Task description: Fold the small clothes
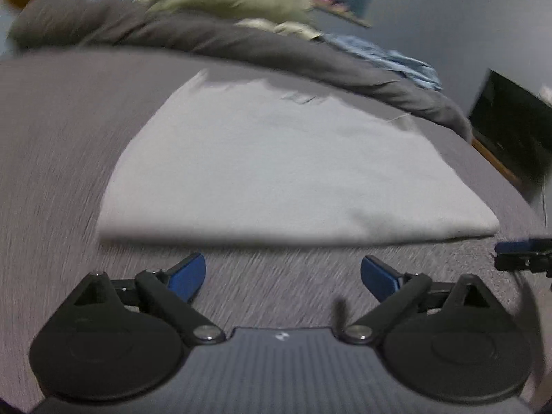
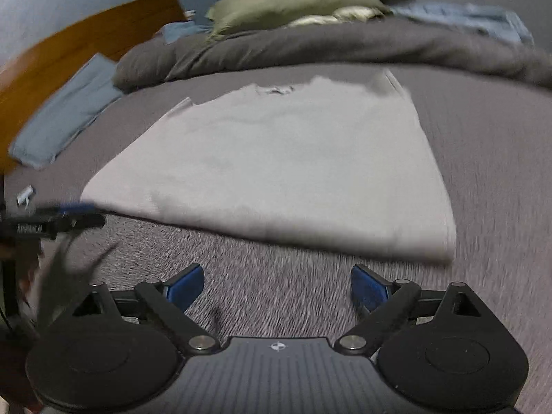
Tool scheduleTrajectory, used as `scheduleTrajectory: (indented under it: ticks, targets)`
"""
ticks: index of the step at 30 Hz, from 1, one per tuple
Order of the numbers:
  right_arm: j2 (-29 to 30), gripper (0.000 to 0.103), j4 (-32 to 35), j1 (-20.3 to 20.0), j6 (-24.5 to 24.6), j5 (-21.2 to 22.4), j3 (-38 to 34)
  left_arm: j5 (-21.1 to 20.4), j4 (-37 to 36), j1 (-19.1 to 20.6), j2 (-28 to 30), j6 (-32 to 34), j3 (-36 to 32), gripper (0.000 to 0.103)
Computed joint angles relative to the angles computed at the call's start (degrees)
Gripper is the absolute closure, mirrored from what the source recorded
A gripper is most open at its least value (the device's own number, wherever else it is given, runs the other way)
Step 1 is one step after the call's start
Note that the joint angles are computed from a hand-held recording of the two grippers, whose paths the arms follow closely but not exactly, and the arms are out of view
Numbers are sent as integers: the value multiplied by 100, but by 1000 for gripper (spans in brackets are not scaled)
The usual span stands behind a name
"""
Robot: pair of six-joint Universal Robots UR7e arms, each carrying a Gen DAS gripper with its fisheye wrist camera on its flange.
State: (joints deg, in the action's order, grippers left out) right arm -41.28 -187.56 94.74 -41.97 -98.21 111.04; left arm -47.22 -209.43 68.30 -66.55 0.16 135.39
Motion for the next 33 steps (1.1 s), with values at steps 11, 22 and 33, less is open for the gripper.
scheduleTrajectory:
  ticks: [11, 22, 33]
  targets:
    - [120, 4, -128, -275, 1462, 350, -238, -1051, -965, 692, 78, -902, -89, 0]
    - [831, 3, -576, -477, 2332, 893, -968, -1068, -1115, 1177, 784, 41, -1283, 1]
    - [1435, 83, -860, -151, 2525, -38, -1951, -705, -38, 1150, 705, 173, -1925, 88]
